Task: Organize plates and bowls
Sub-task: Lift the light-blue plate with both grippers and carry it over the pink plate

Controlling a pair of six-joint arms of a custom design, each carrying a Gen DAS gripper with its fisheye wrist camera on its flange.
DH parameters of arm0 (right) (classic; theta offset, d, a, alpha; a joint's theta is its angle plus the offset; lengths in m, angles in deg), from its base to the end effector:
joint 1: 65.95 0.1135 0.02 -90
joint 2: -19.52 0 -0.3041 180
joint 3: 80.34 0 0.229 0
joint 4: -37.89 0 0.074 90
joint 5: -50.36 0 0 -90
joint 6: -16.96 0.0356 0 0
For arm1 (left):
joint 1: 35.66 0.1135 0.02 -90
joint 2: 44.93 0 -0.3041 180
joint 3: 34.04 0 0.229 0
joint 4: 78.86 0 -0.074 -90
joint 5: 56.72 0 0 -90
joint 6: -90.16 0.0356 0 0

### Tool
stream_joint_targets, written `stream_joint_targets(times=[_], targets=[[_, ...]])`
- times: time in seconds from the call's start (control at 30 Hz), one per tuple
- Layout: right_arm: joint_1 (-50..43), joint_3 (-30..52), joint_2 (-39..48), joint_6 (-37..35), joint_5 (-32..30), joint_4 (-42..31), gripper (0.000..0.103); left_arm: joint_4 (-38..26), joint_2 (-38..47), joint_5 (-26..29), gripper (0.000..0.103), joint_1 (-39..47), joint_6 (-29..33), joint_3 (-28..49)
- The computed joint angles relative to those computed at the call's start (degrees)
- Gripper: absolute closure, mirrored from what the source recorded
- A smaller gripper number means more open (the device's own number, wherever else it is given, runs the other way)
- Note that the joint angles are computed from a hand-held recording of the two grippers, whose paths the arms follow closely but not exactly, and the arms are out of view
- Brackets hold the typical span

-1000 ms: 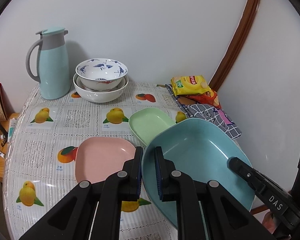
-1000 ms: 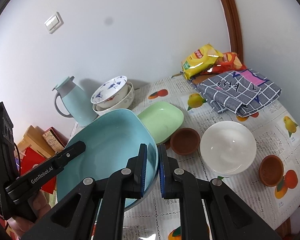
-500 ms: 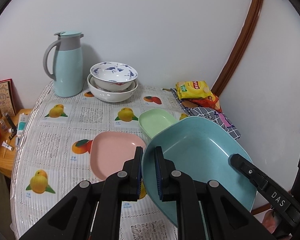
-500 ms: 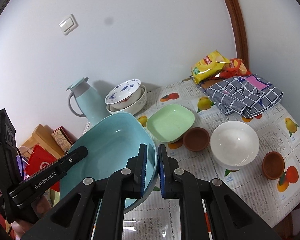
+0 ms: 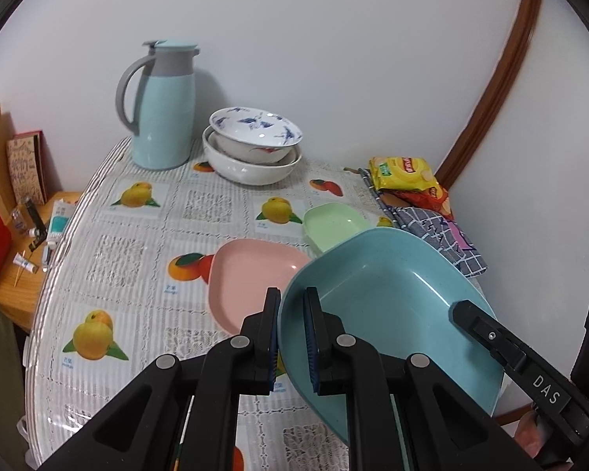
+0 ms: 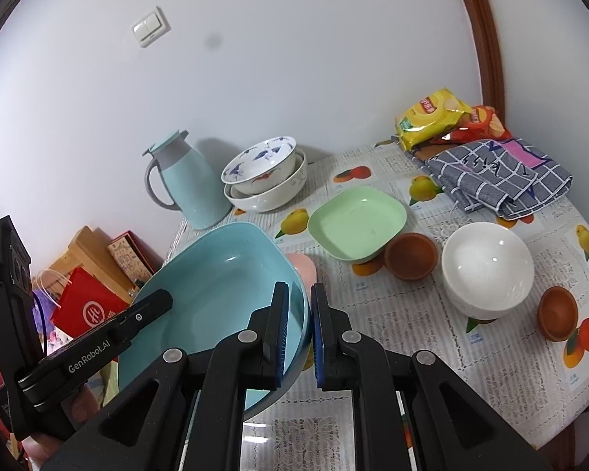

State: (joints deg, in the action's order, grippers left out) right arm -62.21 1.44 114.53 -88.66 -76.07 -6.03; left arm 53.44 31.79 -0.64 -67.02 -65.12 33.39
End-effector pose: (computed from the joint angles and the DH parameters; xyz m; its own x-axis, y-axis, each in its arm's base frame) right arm 0.3231 0.0423 0.2778 -0.7067 -0.2633 -0.6567 -0.5858 0.7382 0.3344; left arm 0.2089 -0.1041 0.2857 -0.4559 -0.6049 -0.6529 -0.5784 0.7589 -0.2992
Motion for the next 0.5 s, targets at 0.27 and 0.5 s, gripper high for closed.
stream_joint_targets(times=[0.27,0.5], targets=[[3.81,-1.67,3.16,0.64,2.09,2.52,0.092,4.48,-0.79,3.6,0.091,4.24,0.03,-6.17],[5.69,-1.91,8.35,0.76,3.92,4.38,0.092,11.13,2.08,8.58,0.091,8.69,1.3,-11.07]])
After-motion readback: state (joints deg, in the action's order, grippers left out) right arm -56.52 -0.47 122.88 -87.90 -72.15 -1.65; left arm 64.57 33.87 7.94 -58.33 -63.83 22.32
